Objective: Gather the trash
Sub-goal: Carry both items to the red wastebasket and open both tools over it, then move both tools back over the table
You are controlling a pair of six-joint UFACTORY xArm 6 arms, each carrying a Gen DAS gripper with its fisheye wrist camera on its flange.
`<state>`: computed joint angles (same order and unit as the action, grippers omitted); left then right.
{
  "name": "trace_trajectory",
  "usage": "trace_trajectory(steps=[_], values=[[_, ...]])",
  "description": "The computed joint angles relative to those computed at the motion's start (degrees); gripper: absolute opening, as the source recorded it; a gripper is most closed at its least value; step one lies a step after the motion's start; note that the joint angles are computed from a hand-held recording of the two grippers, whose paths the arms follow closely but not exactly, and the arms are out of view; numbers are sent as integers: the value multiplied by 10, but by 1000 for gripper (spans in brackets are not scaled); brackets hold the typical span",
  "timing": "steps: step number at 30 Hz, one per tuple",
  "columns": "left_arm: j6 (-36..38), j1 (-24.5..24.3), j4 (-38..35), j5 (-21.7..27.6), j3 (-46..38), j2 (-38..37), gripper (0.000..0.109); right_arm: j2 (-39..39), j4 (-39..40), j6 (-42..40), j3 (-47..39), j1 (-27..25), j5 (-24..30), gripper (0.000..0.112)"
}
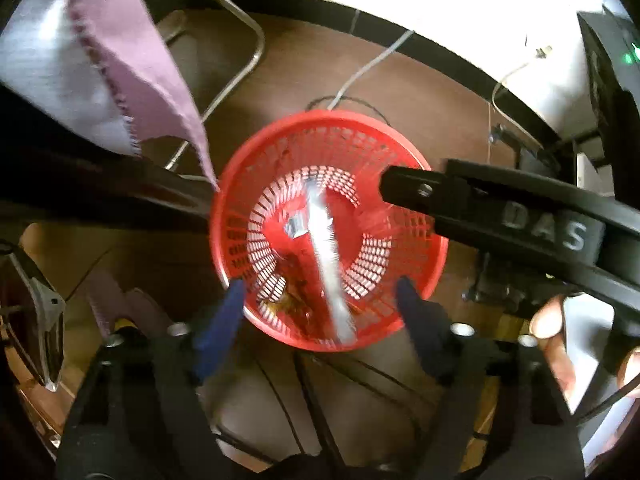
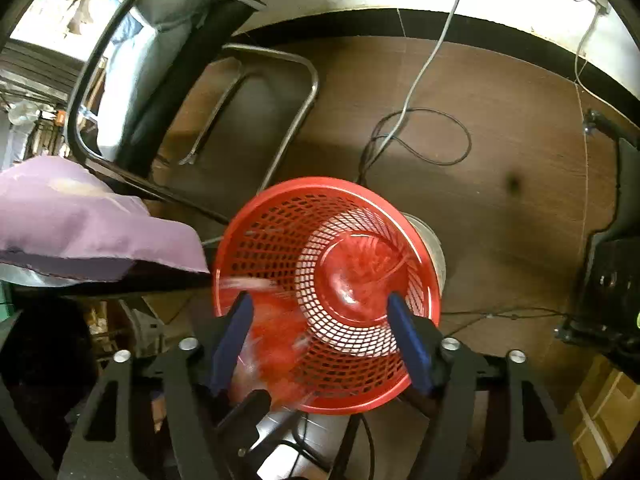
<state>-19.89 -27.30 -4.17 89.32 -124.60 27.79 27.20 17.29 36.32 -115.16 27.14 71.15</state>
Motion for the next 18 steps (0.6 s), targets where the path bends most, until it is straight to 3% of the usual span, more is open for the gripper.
trace_trajectory(steps=[7, 11, 15, 18], values=[[-4, -1, -9, 15, -10, -13, 80, -81, -57, 33, 69, -4, -22, 70], [12, -15, 15, -3, 29, -71, 80, -135, -122, 55, 88, 4, -7, 71], [12, -36, 49, 0, 25, -115, 80, -177, -218, 79, 70, 23, 18, 71], [7, -50, 87, 0, 2, -144, 80, -179, -287, 76, 10, 47, 45, 74]])
